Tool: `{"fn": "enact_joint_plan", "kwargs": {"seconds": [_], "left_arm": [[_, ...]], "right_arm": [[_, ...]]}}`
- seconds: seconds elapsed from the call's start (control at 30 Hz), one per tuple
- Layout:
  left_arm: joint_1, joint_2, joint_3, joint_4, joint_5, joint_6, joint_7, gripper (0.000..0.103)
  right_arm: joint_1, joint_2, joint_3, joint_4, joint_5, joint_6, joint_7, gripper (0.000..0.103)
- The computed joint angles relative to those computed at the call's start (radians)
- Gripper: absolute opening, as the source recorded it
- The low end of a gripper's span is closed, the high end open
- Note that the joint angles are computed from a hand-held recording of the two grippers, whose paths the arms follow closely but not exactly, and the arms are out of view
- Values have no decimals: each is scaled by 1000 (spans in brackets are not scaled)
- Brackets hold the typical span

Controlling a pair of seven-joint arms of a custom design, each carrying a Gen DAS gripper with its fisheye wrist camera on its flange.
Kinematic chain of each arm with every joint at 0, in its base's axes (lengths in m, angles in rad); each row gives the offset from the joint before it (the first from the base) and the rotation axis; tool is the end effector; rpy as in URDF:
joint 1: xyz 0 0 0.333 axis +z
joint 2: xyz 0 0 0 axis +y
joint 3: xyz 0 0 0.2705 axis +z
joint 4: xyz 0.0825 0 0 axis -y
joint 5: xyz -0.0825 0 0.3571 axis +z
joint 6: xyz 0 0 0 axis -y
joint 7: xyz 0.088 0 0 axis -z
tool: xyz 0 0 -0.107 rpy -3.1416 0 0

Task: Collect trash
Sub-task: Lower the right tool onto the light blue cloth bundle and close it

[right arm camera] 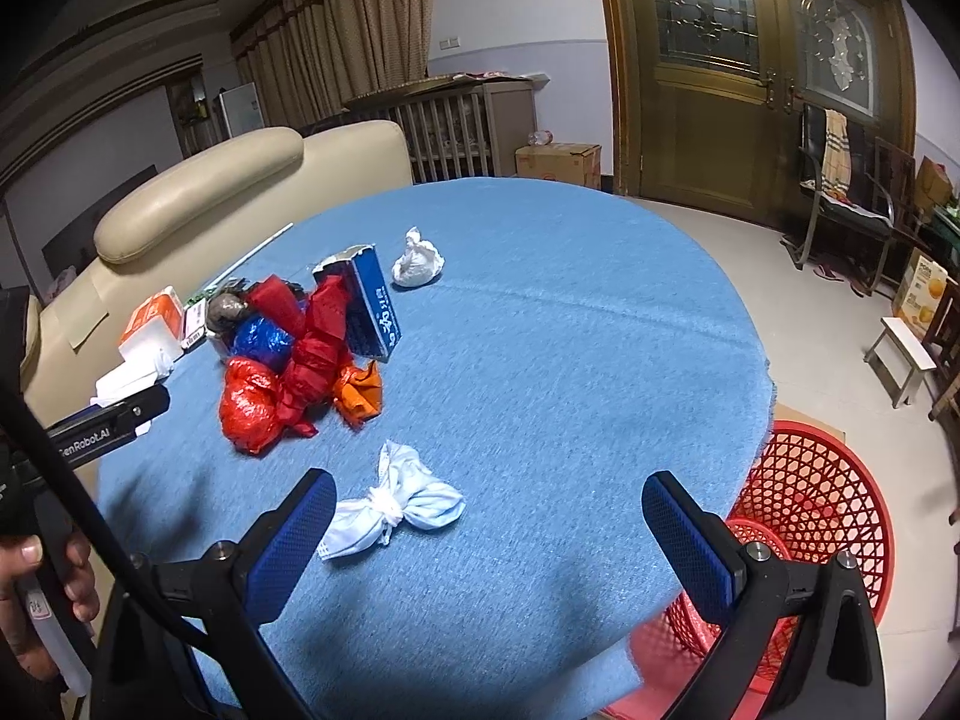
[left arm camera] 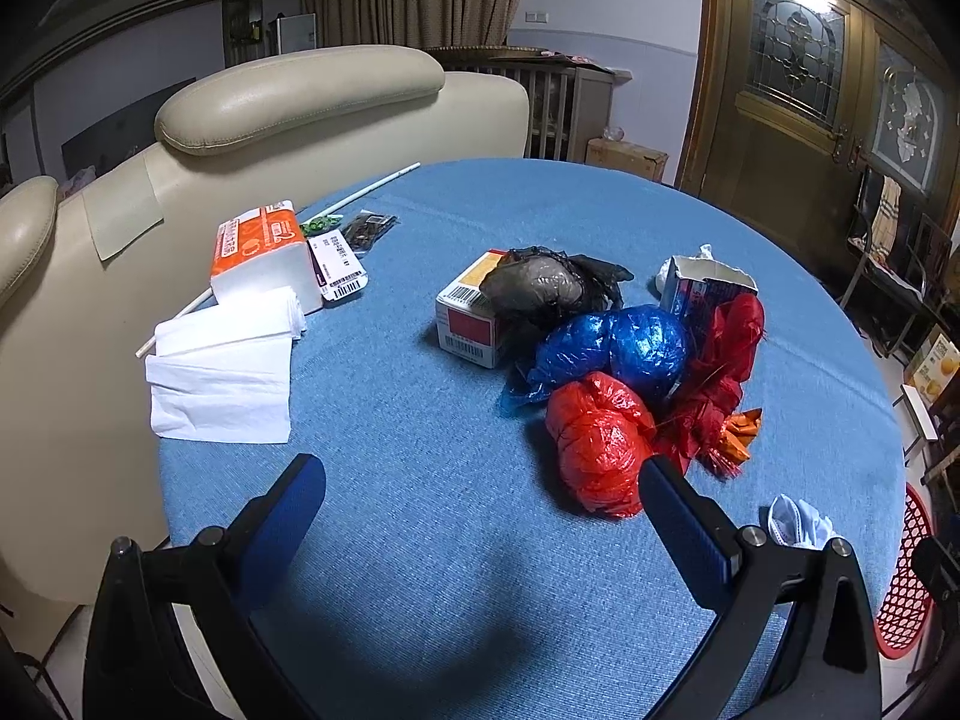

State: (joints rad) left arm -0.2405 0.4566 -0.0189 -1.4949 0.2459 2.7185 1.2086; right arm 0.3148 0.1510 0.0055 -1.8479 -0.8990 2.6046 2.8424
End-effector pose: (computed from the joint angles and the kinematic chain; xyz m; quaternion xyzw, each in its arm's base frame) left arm 0.6679 -0.1839 0.4665 -0.6285 0.6780 -0.2917 0.2455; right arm 0.5752 0.2079 0.4698 -0.5382 0.7305 -0.3203 0.2721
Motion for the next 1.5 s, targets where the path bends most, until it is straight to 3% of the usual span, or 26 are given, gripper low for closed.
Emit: {"fn": "enact_joint_plan", "kwargs": {"seconds": [0.73,1.17,1.5], "left_arm": [[14,-9,-12,-21,-40,20,27,103],[30,-13,-30,-35,-90,25,78,103],[42,23,-35,5,-130,-4,111,103]], "right_arm": [[11,2,7,-1,2,12,-27,103],[23,99,6,80,162,33,-222,103],[51,225,-21,220,238,-20,-367,103]]}}
